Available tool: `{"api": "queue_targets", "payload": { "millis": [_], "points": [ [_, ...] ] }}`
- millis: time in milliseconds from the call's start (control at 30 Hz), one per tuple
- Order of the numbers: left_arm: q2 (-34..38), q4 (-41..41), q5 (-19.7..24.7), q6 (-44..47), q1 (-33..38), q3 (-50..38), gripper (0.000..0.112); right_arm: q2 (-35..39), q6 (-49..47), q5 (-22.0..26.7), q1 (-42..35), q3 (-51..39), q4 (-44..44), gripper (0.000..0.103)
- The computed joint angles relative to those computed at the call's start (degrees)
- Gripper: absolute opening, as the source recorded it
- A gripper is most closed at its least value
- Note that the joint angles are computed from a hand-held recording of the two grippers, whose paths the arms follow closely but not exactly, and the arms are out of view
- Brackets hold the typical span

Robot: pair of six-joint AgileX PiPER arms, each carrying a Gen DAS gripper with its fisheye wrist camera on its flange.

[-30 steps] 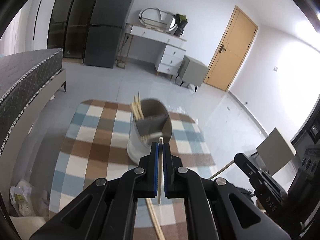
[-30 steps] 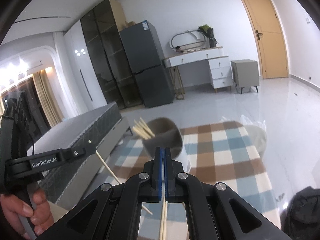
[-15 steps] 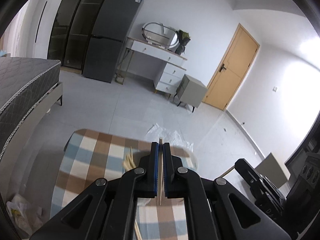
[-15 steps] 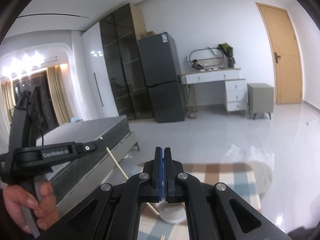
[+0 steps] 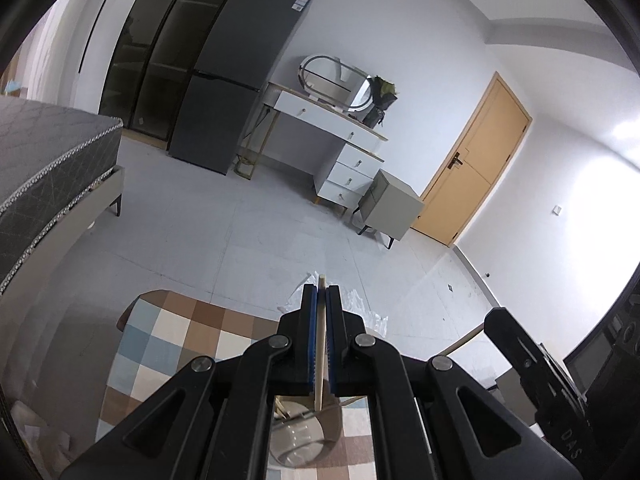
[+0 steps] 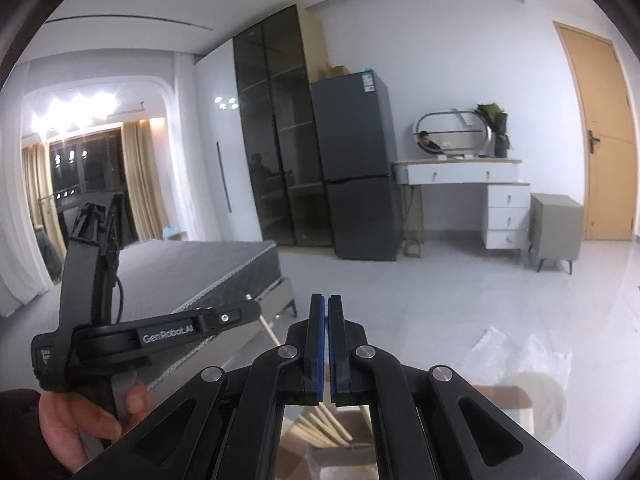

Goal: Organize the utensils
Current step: 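Open both grippers above the holder to drop the chopsticks in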

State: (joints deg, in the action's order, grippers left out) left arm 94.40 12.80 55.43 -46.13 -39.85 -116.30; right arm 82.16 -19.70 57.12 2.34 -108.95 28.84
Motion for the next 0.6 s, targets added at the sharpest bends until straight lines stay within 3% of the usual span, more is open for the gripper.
{"api": "queue_targets", "payload": {
  "millis": [200, 600],
  "points": [
    [-0.9, -3.9, -3.7, 1.0, 3.0, 5.8, 0.0, 1.7, -1.7, -1.3, 1.3, 2.3, -0.1, 0.001],
    [0.3, -9.4, -3.3, 3.6, 3.8, 6.7, 0.0, 2.7, -2.4, -1.6, 2.1, 7.0, -2.4, 0.001]
  ]
}}
